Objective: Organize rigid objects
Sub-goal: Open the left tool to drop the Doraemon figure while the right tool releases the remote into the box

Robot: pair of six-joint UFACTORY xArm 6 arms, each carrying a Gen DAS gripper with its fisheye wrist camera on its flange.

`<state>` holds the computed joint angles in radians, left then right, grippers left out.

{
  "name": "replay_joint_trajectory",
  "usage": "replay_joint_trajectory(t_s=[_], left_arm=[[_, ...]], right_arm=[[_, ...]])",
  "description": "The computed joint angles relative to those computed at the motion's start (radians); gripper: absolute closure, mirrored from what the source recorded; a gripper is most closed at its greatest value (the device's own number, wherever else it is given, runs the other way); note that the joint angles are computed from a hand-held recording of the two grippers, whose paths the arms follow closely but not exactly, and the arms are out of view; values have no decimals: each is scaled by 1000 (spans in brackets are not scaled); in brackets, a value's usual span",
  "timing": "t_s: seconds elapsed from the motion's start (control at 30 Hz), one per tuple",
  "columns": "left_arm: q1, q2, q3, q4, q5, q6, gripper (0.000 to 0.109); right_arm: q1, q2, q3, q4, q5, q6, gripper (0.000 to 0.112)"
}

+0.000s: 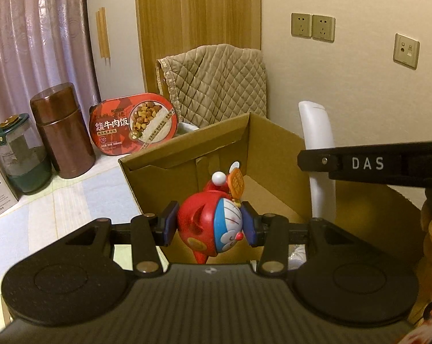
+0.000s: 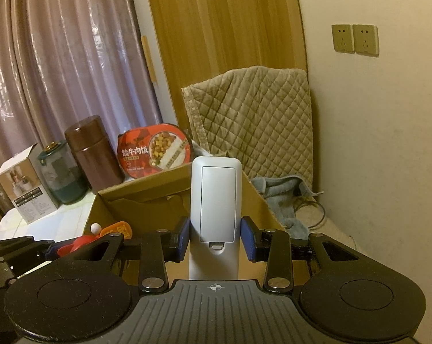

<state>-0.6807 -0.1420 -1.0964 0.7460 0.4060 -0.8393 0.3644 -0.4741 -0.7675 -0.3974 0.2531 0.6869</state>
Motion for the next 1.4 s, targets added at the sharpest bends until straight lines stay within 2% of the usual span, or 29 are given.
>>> replay_joint_trajectory(t_s=[0.27,0.33,0.43,0.73,1.4], left_arm=[[4,20,-22,1,19,-7,68],[14,12,-12,53,-7,-73,66],[21,-4,-12,76,-6,-100,65],[22,-46,-2,52,30,-62,65],[27,-73,27,15,28,-31,65]], right_arm=[[6,6,0,39,9,-27,77],[8,6,-1,33,10,-22,77],[7,7,-2,30,12,-18,77],[21,11,-8,24,4,-9,77],[46,30,-24,21,6,-11,77]])
